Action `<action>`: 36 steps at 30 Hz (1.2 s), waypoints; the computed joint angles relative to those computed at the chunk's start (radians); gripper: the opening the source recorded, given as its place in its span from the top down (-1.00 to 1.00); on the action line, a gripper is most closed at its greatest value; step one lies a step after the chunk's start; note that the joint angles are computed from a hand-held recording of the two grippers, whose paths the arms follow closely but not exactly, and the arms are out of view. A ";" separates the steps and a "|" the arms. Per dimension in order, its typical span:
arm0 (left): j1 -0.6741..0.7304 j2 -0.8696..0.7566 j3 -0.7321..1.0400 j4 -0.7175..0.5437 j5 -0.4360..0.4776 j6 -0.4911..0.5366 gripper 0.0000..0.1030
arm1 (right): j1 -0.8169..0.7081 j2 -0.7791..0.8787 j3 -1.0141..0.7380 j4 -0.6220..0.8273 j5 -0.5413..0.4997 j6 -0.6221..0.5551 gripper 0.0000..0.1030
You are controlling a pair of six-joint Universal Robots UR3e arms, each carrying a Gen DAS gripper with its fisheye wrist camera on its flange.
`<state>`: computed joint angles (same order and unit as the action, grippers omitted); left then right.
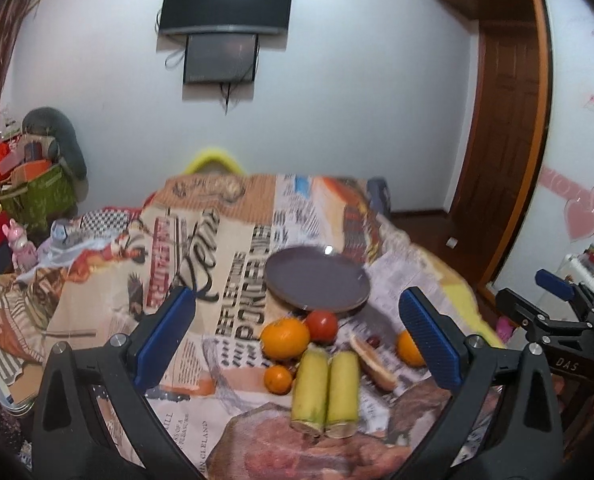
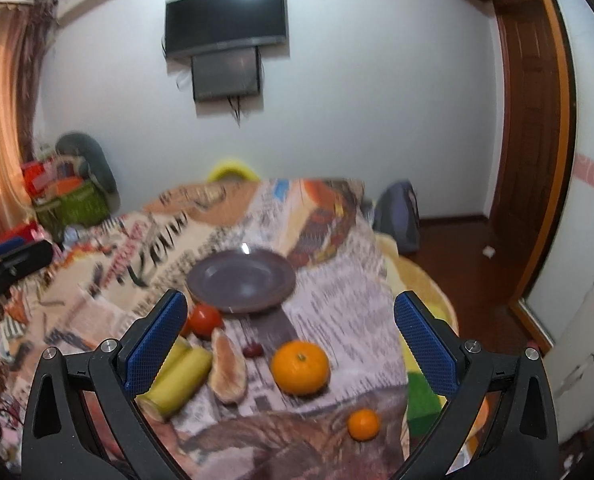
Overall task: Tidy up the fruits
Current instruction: 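Lower the right gripper onto a large orange while the left gripper grasps another large orange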
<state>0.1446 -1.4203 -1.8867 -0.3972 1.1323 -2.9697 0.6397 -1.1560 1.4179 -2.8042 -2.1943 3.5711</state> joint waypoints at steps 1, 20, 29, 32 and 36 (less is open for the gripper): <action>-0.011 -0.028 0.010 0.002 0.021 0.005 -0.86 | -0.010 -0.002 0.005 0.015 0.014 0.004 -0.99; -0.088 -0.498 0.357 -0.224 0.107 0.059 -0.55 | -0.218 0.075 0.054 0.125 0.392 0.034 -0.55; -0.136 -0.690 0.564 -0.318 0.134 0.066 -0.55 | -0.240 0.147 -0.031 0.193 0.437 0.008 -0.55; -0.137 -0.728 0.607 -0.338 0.132 0.061 -0.55 | -0.245 0.164 -0.048 0.203 0.446 0.001 -0.55; -0.141 -0.773 0.659 -0.356 0.129 0.049 -0.55 | -0.245 0.179 -0.063 0.205 0.442 -0.005 -0.45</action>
